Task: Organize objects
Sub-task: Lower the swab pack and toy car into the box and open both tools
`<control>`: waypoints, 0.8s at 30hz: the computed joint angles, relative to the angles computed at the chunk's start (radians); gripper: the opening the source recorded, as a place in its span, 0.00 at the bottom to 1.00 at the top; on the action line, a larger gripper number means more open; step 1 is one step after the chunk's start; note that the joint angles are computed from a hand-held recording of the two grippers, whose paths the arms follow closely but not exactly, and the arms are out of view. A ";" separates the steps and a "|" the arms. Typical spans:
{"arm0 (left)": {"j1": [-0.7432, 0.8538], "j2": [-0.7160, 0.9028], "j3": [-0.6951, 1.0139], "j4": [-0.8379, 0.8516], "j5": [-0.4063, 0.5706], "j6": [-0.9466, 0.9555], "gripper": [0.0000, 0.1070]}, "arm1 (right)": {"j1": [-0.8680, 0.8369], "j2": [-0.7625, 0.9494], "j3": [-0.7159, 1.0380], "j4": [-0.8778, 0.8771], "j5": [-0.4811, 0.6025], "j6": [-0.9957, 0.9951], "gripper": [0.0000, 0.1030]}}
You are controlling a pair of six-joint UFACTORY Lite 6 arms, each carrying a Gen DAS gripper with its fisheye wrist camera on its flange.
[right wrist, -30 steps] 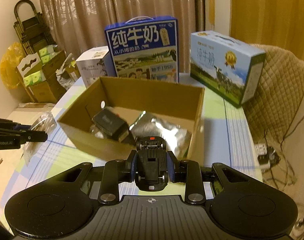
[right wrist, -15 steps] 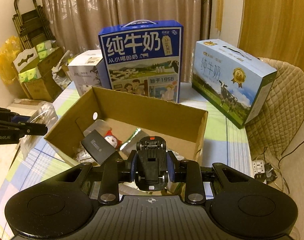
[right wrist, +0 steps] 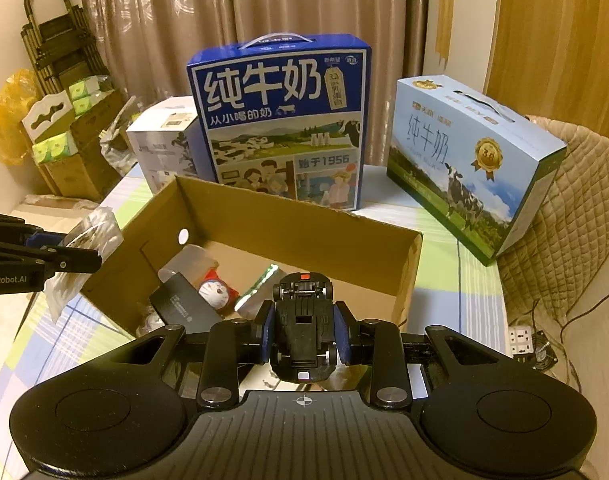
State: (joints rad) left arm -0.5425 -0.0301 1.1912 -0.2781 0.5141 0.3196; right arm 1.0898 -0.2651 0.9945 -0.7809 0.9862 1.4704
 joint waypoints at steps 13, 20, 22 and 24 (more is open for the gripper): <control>0.030 0.129 0.075 -0.064 -0.028 0.061 0.21 | -0.076 0.026 -0.006 0.010 -0.069 -0.044 0.27; 0.036 0.198 0.121 -0.064 -0.059 0.061 0.21 | -0.089 0.038 -0.009 0.009 -0.088 -0.045 0.27; 0.044 0.210 0.118 -0.125 -0.085 0.111 0.27 | -0.089 0.037 -0.013 0.008 -0.090 -0.042 0.27; 0.042 0.213 0.113 -0.120 -0.107 0.104 0.40 | -0.089 0.036 -0.016 0.008 -0.092 -0.040 0.27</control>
State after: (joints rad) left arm -0.5001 0.1828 1.3041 -0.3983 0.4069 0.4233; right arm 1.0004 -0.2289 0.9787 -0.7729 0.8946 1.4307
